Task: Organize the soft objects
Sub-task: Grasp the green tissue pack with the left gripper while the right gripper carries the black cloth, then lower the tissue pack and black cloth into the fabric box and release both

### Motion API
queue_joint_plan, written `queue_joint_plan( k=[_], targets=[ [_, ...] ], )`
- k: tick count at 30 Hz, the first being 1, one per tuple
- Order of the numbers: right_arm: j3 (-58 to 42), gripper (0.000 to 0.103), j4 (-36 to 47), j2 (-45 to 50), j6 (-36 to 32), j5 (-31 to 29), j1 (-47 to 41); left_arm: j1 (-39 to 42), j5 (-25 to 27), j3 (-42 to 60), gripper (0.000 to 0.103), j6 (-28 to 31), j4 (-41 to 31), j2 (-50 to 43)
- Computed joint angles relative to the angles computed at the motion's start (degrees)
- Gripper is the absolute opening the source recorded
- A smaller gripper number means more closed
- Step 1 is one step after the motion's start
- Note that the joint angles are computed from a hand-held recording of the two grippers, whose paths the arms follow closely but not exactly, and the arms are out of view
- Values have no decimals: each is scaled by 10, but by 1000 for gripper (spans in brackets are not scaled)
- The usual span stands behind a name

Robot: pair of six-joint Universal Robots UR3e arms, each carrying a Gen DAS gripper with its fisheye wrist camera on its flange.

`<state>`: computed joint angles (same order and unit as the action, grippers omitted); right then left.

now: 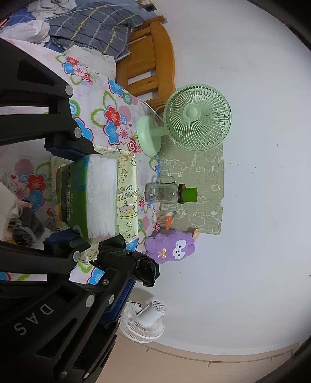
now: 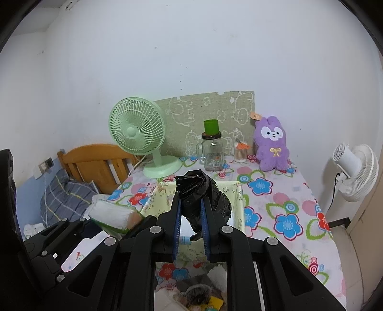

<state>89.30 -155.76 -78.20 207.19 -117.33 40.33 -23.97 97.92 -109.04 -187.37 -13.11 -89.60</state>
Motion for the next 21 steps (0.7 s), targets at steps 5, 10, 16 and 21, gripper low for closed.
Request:
queue_joint_plan(
  k=[5,10,16,21],
  targets=[
    [-15,19,-4,17,-10,18,-22,-1,13,32,49,7,6,-35],
    [-30,19,-9,35,-17,33,-42,8,4,58,50,12,9,-65],
    [-48,19,-8,58,-23,47,-62,19,-10,89,50,17,9,-104],
    [-58,19,-12,78,-29,63,-78,22,-17,119,50,19,0,-136]
  ],
)
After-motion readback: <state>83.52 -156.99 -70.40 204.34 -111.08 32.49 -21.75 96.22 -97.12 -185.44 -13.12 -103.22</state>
